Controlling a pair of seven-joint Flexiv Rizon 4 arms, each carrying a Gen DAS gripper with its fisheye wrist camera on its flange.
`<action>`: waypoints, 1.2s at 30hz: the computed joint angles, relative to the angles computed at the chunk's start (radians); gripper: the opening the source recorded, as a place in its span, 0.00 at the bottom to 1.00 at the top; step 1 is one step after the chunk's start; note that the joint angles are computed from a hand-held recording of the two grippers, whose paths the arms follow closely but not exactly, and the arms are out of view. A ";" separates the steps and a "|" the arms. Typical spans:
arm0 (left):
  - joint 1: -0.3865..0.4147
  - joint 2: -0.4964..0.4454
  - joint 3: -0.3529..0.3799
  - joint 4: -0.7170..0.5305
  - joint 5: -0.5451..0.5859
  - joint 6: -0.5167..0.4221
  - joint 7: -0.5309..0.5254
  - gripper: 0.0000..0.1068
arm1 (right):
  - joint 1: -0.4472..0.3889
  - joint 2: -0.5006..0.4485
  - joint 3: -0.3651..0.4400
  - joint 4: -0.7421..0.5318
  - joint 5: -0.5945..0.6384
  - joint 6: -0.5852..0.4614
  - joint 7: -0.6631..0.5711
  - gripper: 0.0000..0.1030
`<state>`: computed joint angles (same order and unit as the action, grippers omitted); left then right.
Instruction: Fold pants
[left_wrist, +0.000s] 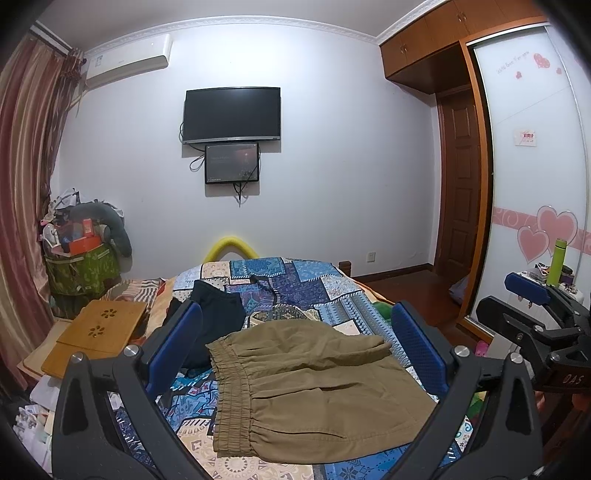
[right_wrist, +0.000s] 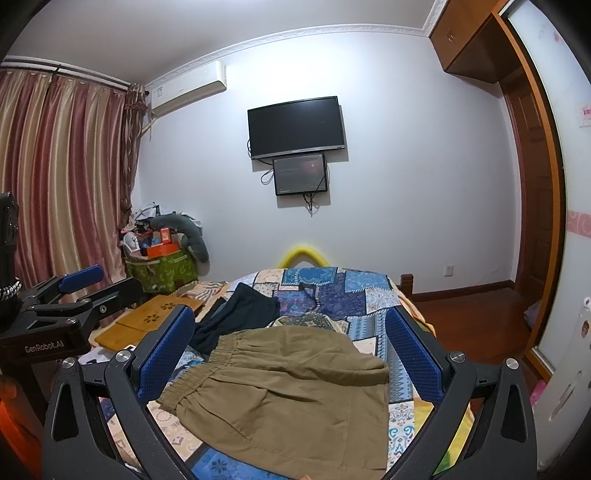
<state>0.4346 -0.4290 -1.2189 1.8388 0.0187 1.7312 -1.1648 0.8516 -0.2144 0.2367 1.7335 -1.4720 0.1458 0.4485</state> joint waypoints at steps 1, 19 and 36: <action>-0.001 0.001 0.001 -0.002 -0.001 -0.002 0.000 0.96 | 0.000 0.000 0.000 0.001 0.000 0.001 0.000 0.99; -0.015 -0.001 0.012 -0.009 -0.010 -0.004 0.009 0.96 | -0.002 0.001 0.000 0.001 0.001 -0.001 -0.003 0.99; -0.028 -0.005 0.023 -0.012 -0.009 -0.001 0.007 0.96 | -0.004 0.001 0.000 0.003 0.006 0.002 -0.005 0.99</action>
